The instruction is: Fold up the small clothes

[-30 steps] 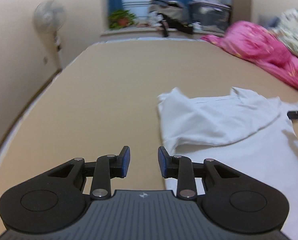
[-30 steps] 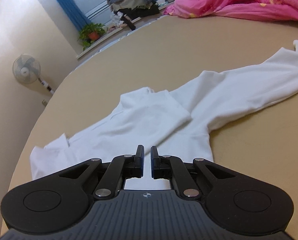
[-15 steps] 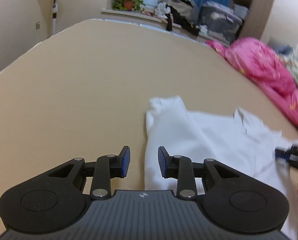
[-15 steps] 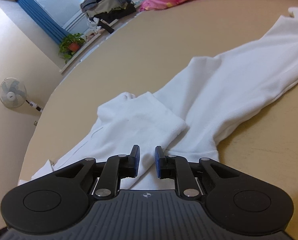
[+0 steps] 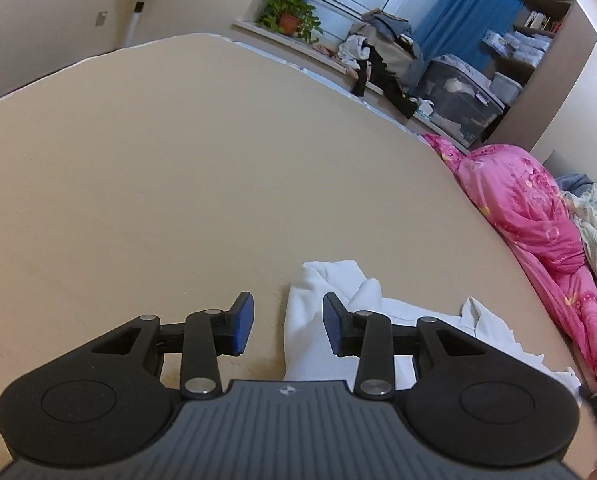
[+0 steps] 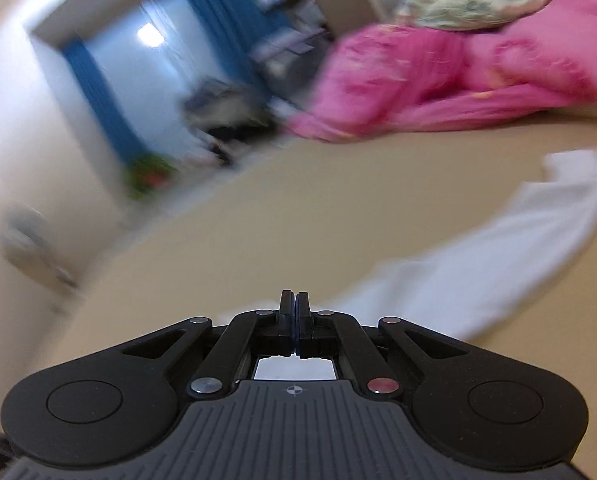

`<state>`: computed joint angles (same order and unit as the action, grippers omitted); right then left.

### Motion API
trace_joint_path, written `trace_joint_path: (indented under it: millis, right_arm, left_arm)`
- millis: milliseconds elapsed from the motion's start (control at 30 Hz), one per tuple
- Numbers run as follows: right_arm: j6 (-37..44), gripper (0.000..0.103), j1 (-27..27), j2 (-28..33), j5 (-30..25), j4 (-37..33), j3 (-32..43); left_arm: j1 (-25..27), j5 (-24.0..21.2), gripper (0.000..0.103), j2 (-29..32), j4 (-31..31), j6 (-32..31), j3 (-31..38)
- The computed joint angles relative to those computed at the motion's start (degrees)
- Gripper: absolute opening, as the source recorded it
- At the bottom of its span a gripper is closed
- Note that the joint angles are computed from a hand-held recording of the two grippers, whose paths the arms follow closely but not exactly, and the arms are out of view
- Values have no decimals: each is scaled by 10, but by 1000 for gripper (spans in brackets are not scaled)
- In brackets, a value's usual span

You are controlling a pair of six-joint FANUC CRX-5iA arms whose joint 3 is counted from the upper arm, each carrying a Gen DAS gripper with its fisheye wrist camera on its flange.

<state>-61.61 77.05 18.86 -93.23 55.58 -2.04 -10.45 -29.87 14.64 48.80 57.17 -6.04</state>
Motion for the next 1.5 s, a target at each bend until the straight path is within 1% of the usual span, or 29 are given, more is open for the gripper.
trace_joint_path:
  millis: [33, 67, 100, 133, 167, 200, 233, 300, 367, 433, 467, 500, 567, 700, 800, 833, 933, 1000, 1100, 1133, 1167, 1267, 1300, 1333, 1367, 1400, 1433, 1467, 1500]
  right_arm:
    - [-45, 0, -5, -24, 50, -3, -36]
    - [-92, 0, -14, -50, 111, 18, -84]
    - [-128, 4, -25, -67, 161, 43, -118]
    - [-144, 4, -37, -76, 198, 64, -140]
    - [-140, 5, -46, -75, 218, 68, -144]
    - [-125, 13, -54, -68, 225, 59, -135]
    - [-117, 27, -58, -63, 229, 53, -131]
    - [-92, 36, -68, -55, 245, 18, -117]
    - [-91, 36, -70, -44, 246, 19, -110]
    - [-61, 34, -73, -40, 244, 20, -103]
    - [-58, 27, -77, -45, 247, 28, -110]
    - [-64, 0, -78, -48, 257, 36, -117]
    - [-76, 0, -79, -50, 262, 33, -119]
    - [-55, 0, -74, -43, 243, -31, -79]
    - [-28, 2, -69, -22, 207, -75, -31]
    - [-25, 5, -69, -19, 206, -77, -27]
    - [5, 6, -73, -6, 200, -78, -17]
    - [5, 5, -78, -8, 209, -59, -31]
    - [-37, 0, -82, -25, 230, -24, -69]
    - [-57, 0, -76, -26, 215, -11, -72]
    - [-81, 0, -67, -21, 181, 8, -67]
    - [-115, 0, -33, 20, 22, 81, -20]
    - [-109, 0, -25, 34, -15, 71, 5]
    - [-108, 0, -20, 40, -30, 42, 22]
    - [-116, 0, -21, 36, -15, 15, 20]
    - [-128, 0, -26, 20, 30, -17, 4]
    - [-163, 0, -35, -7, 103, -27, -34]
    - [-184, 0, -43, -24, 155, -27, -61]
    - [-176, 4, -51, -30, 187, -29, -70]
  left_arm:
    - [0, -2, 42, 1, -5, 5, 3]
    - [-1, -1, 42, 0, -10, 10, 3]
    - [-2, 1, 42, -3, -6, 8, -1]
    - [-2, 3, 42, -5, 3, 1, -4]
    - [-3, 5, 42, -6, 10, -6, -7]
    - [-4, 8, 42, -7, 11, -12, -8]
    - [-4, 10, 42, -7, 10, -13, -9]
    - [-3, 9, 42, -5, -2, -2, -5]
    - [-1, 5, 42, -1, -8, 6, -2]
    - [-1, 6, 42, -1, -9, 6, 0]
    - [-1, 8, 42, -1, -9, 5, -1]
    - [-2, 11, 42, -1, -8, 4, -2]
    - [-2, 15, 42, -2, -2, -3, -4]
    - [-2, 16, 42, -2, 1, -8, -3]
    - [-1, 16, 42, -2, 2, -6, -2]
    - [-3, 19, 42, -4, 3, -8, -6]
    - [-4, 21, 42, -5, 8, -16, -10]
    - [-4, 19, 42, -5, 6, -15, -9]
    - [-2, 16, 42, -5, 5, -16, -6]
    - [-1, 16, 42, -4, 6, -17, -5]
    - [0, 16, 42, -4, 6, -16, -5]
    - [2, 17, 42, -1, 10, -16, -3]
    - [1, 18, 42, 0, 12, -17, -3]
    - [0, 19, 42, 0, 13, -18, -4]
    - [0, 17, 42, 1, 12, -17, -3]
    - [1, 15, 42, 2, 9, -15, -1]
    - [1, 12, 42, 2, 5, -12, 0]
    - [1, 10, 42, 2, 5, -14, 1]
    - [1, 9, 42, 2, 7, -16, 2]
